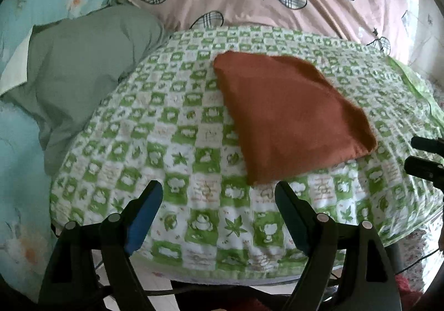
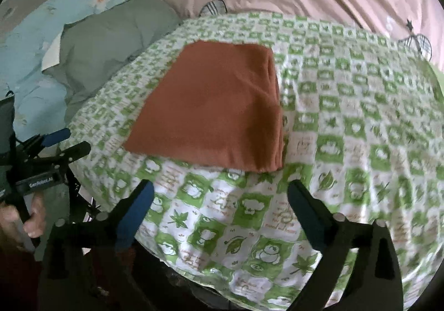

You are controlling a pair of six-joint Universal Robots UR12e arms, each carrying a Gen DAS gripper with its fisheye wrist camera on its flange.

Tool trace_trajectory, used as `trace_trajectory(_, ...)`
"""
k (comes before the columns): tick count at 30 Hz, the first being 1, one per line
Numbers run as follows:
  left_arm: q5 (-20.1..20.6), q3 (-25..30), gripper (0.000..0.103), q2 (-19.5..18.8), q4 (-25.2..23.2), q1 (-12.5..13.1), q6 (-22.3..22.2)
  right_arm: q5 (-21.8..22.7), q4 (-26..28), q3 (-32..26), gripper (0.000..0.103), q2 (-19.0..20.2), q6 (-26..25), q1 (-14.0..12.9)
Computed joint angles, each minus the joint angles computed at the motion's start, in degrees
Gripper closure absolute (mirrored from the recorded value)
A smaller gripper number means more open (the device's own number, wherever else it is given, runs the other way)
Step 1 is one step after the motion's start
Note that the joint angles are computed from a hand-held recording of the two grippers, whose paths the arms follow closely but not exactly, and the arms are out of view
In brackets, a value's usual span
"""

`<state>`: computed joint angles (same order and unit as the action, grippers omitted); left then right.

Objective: Fold small clothes

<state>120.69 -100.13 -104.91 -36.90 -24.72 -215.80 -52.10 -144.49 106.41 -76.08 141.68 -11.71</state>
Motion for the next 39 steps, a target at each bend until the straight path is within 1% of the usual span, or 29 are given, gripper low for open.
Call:
trace_trajectory(2, 0.66, 0.31, 0.017, -0.12, -0.10, 0.00, 0.73, 0.26, -0.39, -0.08, 0.002, -0.10, 0.01, -0.03)
trace_trajectory(5, 1.00, 1.10, 0.017, -0.95, -2.22, 0.11, 0.12, -0.06, -0.16, -0.39, 0.001, 0.42, 0.47, 0.26)
trace_trajectory(7, 0.51, 1.53, 0.017, -1.54, -4.36, 0.32, -0.93, -0.84, 0.61, -0.62, 0.001, 1.01, 0.77, 0.65)
trace_trajectory(10, -0.19, 1.52, 0.017, -2.15, -5.61, 0.38, -1.38, -2.58, 2.21, -1.06, 0.001, 1.71, 0.98, 1.39)
trace_trajectory(15, 1.28, 2.22, 0.017, -3.13, -8.54, 0.05, -1.09, -4.30, 3.22, -1.31, 0.001, 2.25, 0.46, 2.34)
trace_trajectory(21, -0.30, 2.26, 0.017, -3.02, -7.14, 0.90, -1.05, -4.07, 2.72, -1.93, 0.001, 2.50, 0.26, 2.84)
trace_trajectory(26, 0.40, 3.48, 0.017, -3.64, -6.42, 1.05, -0.20, -4.92, 1.51, -2.89, 0.001, 3.12, 0.62, 3.51)
trace_trajectory(32, 0.20, 4.38, 0.017, -4.09, -4.88, 1.33, 0.32, -5.57, 1.10, -4.27, 0.001, 4.11, 1.75, 4.15)
trace_trajectory(35, 0.37, 4.79, 0.017, -4.42, -4.83, 1.40, 0.40, -6.71, -0.09, -4.91, 0.001, 4.61, 2.68, 4.56)
trace_trajectory(39, 0.18, 5.24, 0.017, -4.72, -5.22, 1.59, 0.09, -9.53, -3.53, -5.46, 0.001, 5.32, 4.15, 5.25)
